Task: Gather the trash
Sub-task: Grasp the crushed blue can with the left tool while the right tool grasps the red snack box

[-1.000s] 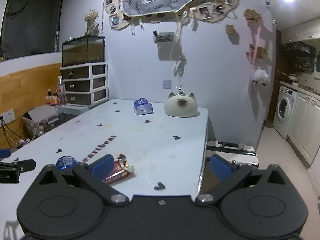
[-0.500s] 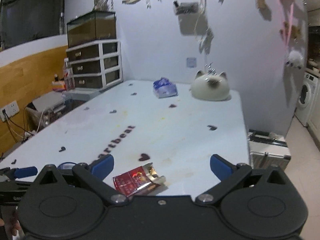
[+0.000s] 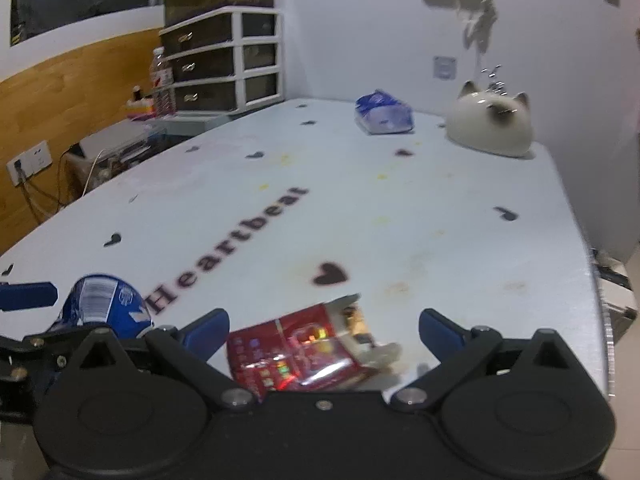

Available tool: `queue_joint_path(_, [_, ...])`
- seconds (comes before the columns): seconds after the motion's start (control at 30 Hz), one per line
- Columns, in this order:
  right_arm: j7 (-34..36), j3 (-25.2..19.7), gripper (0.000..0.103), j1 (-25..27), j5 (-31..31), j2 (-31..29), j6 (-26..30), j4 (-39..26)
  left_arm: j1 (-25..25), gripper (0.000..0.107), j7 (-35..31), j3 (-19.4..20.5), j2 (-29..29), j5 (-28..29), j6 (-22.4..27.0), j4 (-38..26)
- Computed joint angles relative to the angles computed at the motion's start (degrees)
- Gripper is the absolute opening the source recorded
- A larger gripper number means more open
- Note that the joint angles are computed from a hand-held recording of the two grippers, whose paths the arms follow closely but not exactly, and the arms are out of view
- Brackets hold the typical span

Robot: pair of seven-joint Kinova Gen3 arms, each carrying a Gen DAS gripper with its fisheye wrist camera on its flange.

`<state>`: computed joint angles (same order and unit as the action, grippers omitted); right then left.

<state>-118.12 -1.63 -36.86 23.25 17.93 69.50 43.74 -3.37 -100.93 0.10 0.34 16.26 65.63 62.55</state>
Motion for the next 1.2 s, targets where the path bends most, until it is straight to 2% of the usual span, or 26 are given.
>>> queue_joint_path(0.13, [1.34, -0.17, 0.101, -0.28, -0.39, 0.59, 0.17, 0.17, -0.07, 0.095, 0.03, -0.03, 0.31, 0.27, 0.78, 0.11])
queue_joint_path(0.2, [0.62, -0.24, 0.095, -0.11, -0.96, 0.03, -0.34, 0.81, -0.23, 0.094, -0.10, -0.08, 0.67, 0.83, 1.79, -0.04])
queue_joint_path(0.3, [1.71, -0.62, 0.091, -0.15, -0.83, -0.79, -0.50, 1.84, -0.68, 0.089, -0.20, -0.21, 1.17, 2.05, 3.04, -0.20])
queue_joint_path(0.43, [2.11, -1.26, 0.087, -0.54, 0.33, -3.04, -1.88, 5.30, -1.86, 0.076, 0.13, -0.63, 1.40, 4.80, 3.95, -0.19])
queue_joint_path(0.47, [1.79, -1.48, 0.086, -0.60, 0.66, -3.63, -2.24, 6.16, -1.99, 0.070, -0.06, -0.63, 1.27, 5.01, 3.86, -0.06])
queue_joint_path(0.5, [1.54, -1.77, 0.081, -0.60, 0.83, -4.09, -2.36, 6.75, -2.06, 0.062, -0.12, -0.61, 1.15, 5.14, 3.76, 0.04])
queue_joint_path(0.67, [-2.97, -2.16, 0.030, -1.56, 3.52, -5.21, 0.48, 6.59, -1.69, 0.063, -0.29, -0.38, 0.22, 4.19, 2.79, 0.77])
queue_joint_path(0.7, [-2.99, -2.36, 0.011, -1.42, 3.37, -5.09, 1.81, 5.87, -1.51, 0.063, -0.36, -0.34, -0.11, 4.06, 2.39, 1.11])
queue_joint_path(0.73, [-2.59, -2.57, 0.008, -1.19, 2.95, -5.04, 2.59, 5.62, -1.35, 0.063, -0.41, -0.33, -0.43, 4.00, 2.08, 1.41])
queue_joint_path(0.83, [-1.42, -3.59, 0.009, -1.54, 3.73, -6.66, 2.41, 7.64, -0.96, 0.063, -1.07, -0.45, -1.00, 4.18, 1.62, 1.97])
queue_joint_path(0.93, [0.58, -4.86, 0.013, -0.80, 1.96, -8.16, 2.35, 8.15, -0.85, 0.063, -1.66, -0.88, -1.78, 4.85, 1.26, 3.02])
queue_joint_path(1.0, [0.29, -5.33, 0.026, -1.12, 3.23, -9.09, 1.12, 9.11, -0.89, 0.063, -1.82, -1.25, -2.37, 5.35, 0.96, 3.91])
queue_joint_path(1.1, [-2.28, -5.11, 0.035, -1.93, 7.01, -8.98, -0.64, 9.47, -0.74, 0.063, -2.10, -1.51, -3.26, 4.94, 0.56, 5.08])
queue_joint_path(1.2, [-5.62, -4.79, 0.040, 0.84, 4.17, -8.05, -4.33, 9.21, -0.56, 0.063, -3.05, -1.95, -4.22, 5.00, 0.38, 6.00])
